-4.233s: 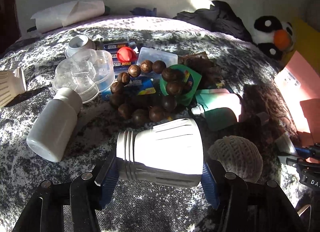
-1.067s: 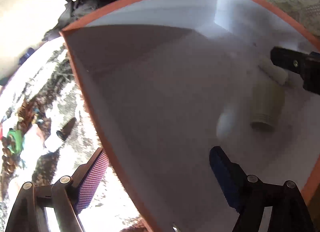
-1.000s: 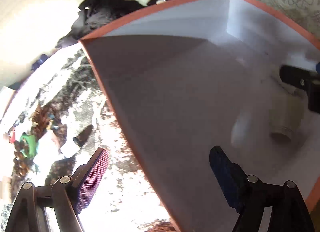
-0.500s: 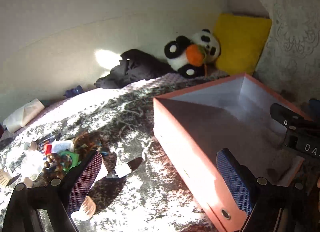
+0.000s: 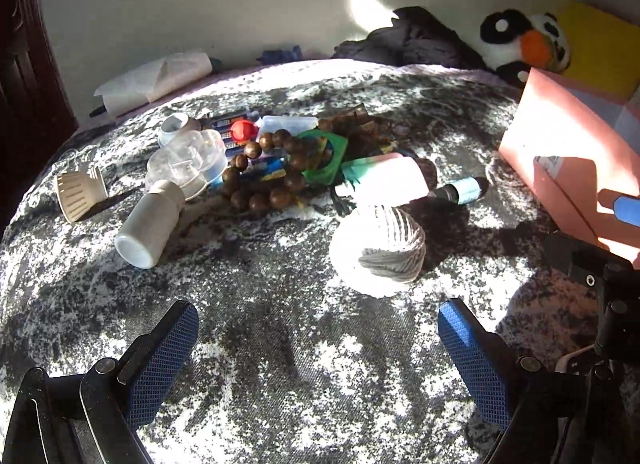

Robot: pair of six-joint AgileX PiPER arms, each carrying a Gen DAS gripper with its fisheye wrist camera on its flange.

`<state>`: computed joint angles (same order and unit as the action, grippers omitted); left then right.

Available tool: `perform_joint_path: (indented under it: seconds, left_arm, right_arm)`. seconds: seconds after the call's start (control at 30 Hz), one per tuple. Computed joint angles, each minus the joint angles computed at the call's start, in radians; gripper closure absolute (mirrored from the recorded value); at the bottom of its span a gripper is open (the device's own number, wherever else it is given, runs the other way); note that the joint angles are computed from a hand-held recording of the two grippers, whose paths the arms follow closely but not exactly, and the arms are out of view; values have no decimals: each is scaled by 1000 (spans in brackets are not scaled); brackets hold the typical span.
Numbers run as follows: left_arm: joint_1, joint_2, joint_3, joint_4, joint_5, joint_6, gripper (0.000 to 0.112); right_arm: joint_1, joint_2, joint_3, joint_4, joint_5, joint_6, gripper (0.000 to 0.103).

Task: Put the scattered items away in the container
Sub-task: 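Move both tools back toward the remaining items, then grasp the dark glass bottle with the right tool while the left tool grasps the twine ball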

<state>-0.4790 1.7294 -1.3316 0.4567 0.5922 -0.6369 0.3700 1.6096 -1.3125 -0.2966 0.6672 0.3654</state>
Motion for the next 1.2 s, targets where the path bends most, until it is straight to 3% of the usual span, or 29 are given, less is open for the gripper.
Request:
perform_joint_path:
  seconds: [0.27, 0.47, 0.63, 0.73, 0.97, 1.2]
  left_arm:
    - [33, 228, -225, -202, 13, 212, 13]
    - [79, 324, -346, -320, 47, 308, 13]
    - [83, 370, -412, -338, 64, 335, 13]
    - [92, 393, -447, -378, 78, 365, 13]
    - [103, 412, -471, -412, 83, 395, 13]
    - [105, 409, -473, -435, 91, 412, 13]
  right_arm:
    - [-56, 273, -242, 67, 54, -105, 14]
    - [-80, 485, -495, 143, 157, -205, 14]
    - [-101, 608, -665, 193, 224, -259, 15]
    - [-109, 658, -744, 195, 262, -263, 17]
    - [-121, 734, -866, 272, 333, -319, 39]
    - [-112, 716, -855, 250, 332, -285, 39]
